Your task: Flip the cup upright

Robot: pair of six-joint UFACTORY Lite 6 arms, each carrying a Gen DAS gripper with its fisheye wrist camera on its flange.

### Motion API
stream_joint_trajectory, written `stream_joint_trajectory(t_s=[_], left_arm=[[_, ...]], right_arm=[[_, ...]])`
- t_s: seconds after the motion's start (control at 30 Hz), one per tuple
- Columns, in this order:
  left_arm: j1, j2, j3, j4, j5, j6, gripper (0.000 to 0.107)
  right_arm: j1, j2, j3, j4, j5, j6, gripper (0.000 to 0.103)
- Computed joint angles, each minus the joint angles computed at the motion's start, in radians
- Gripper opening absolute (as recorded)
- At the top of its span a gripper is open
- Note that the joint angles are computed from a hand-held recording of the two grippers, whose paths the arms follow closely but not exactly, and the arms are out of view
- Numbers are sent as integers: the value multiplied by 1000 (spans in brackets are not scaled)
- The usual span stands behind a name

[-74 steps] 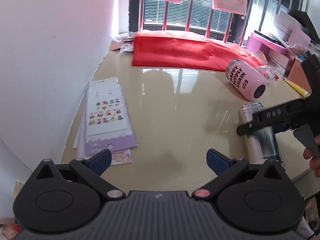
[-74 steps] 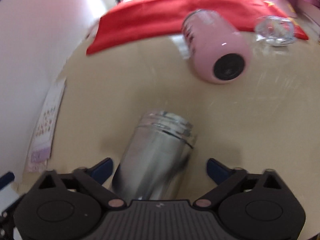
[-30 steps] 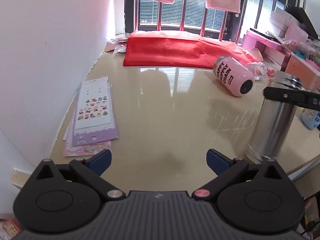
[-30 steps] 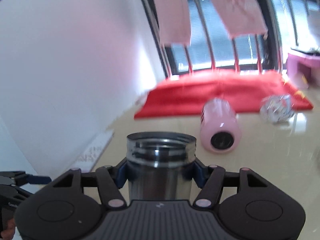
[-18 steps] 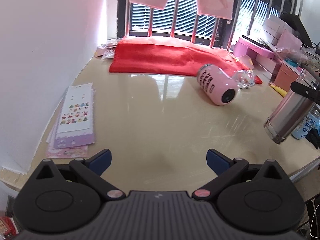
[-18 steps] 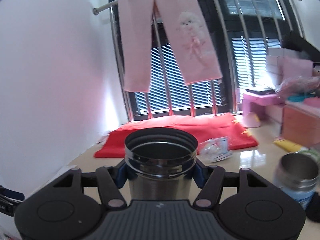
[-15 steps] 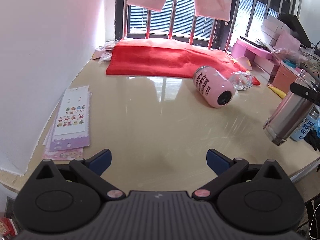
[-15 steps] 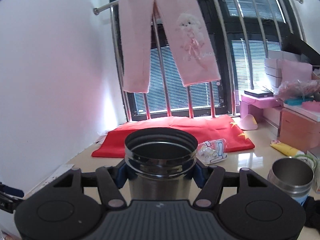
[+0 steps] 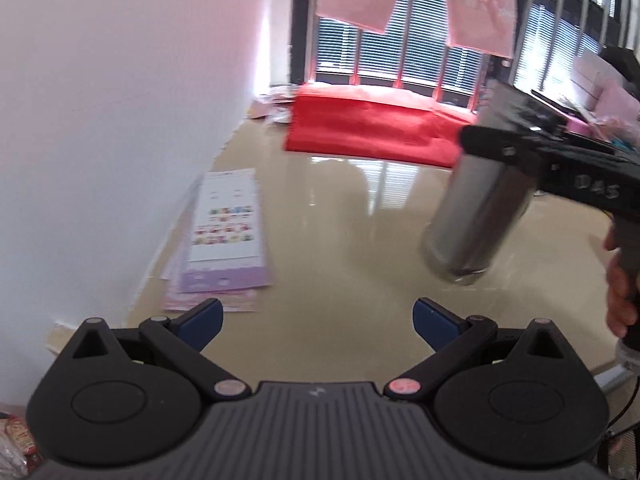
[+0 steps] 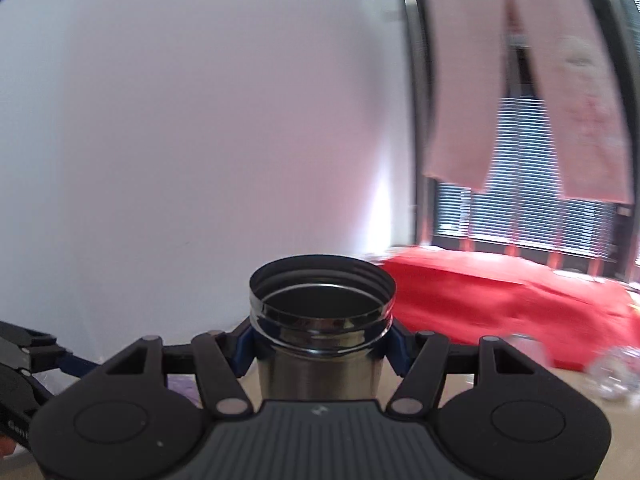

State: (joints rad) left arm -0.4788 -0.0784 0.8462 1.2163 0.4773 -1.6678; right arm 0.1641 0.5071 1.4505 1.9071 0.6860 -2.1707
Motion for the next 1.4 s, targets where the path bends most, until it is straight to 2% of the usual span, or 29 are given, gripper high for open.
stream_joint_trajectory(t_s=[0.17, 0.33, 0.4, 0.53, 0.57, 0.6, 0.63, 0.67, 0.83, 0.93, 1.07, 1.23, 1.33, 1.4], left_arm=[[130, -18, -49, 17, -82, 55, 103], [212, -8, -58, 28, -156, 89, 103], [221, -2, -55, 32, -170, 86, 103], [218, -5, -63, 62, -174, 47, 103], [209, -8, -63, 61, -166, 44, 103], [198, -11, -62, 58, -155, 42, 103], [186, -16, -63, 57, -142, 38, 103], [171, -27, -67, 55, -126, 34, 103], [55, -78, -90, 94, -35, -48, 103], [-90, -128, -133, 208, 65, -204, 103], [-330, -145, -166, 301, 257, -393, 103], [-634, -92, -156, 292, 520, -549, 103], [-794, -30, -125, 240, 656, -605, 103], [-891, -1, -106, 200, 726, -637, 103]], right_arm=[[161, 156, 175, 80, -116, -39, 62], [240, 308, 342, 155, -233, -86, 62], [250, 374, 425, 113, -275, -35, 62], [259, 394, 442, 138, -285, -56, 63], [262, 375, 411, 160, -281, -77, 73], [259, 353, 379, 180, -271, -98, 90], [252, 341, 362, 194, -255, -111, 97], [240, 305, 307, 244, -221, -159, 103], [163, 32, -58, 413, -91, -329, 103], [96, -160, -298, 468, -37, -416, 103], [-26, -455, -613, 458, -20, -439, 103], [-223, -797, -909, 299, -24, -284, 103], [-383, -1014, -1063, 101, 8, -100, 103], [-529, -1174, -1156, -71, 79, 44, 103]])
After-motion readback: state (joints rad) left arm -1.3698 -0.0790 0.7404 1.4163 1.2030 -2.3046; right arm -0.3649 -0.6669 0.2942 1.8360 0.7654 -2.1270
